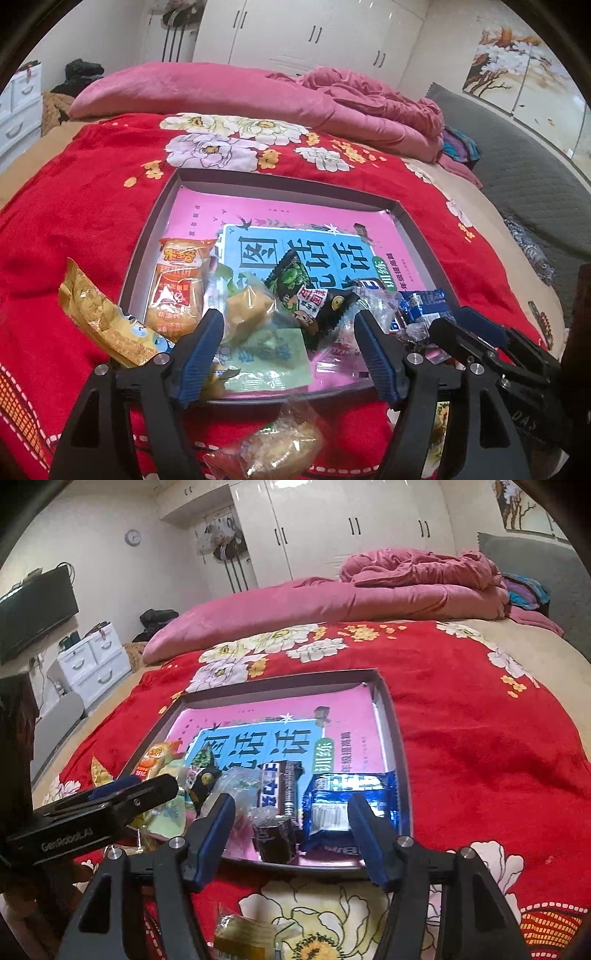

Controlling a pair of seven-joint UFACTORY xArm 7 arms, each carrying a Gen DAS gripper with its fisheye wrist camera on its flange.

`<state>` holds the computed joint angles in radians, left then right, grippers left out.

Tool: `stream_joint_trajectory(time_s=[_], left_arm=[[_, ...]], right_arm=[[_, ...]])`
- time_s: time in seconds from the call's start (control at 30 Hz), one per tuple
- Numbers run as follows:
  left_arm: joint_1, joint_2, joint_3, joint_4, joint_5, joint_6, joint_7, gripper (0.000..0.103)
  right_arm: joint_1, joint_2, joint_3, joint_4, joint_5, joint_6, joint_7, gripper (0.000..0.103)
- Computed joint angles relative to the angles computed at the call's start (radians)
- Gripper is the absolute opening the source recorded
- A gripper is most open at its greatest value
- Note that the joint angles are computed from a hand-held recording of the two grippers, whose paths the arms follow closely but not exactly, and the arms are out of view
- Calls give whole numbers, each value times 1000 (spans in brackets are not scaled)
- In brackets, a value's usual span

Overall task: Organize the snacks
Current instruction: 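Open both tools to release the snacks in the tray, then withdraw both tools toward the remaining bags on the bedspread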

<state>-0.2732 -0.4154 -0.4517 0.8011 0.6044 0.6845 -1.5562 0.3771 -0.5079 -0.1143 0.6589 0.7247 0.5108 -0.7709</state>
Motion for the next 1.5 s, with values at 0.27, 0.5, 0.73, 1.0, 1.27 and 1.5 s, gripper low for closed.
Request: stream_joint_trajectory(time_s=[0.27,0.5,0.73,1.0,1.27,1.5], left_arm=[[4,-18,-31,15,46,23,-15,77],[-2,-38,-53,25,66,64,-21,77],[-14,-85,-63,13,49,87,-23,77],[-26,-191,-68,-38,-25,118,7,77],[-38,-280,-59,-99,-155,124,60,77],[-62,-272,-60,-106,-236,128,145,77]], right_arm=[[3,-17,-9,-6,10,-12,-12,72],[7,-41,-25,-12,18,1,-24,74],[2,-84,-36,-28,9,40,-34,76],[-18,-133,-43,-52,-26,84,-34,77],[-46,-162,-38,-74,-67,135,-4,78],[-67,-201,5,-119,-156,189,39,78]])
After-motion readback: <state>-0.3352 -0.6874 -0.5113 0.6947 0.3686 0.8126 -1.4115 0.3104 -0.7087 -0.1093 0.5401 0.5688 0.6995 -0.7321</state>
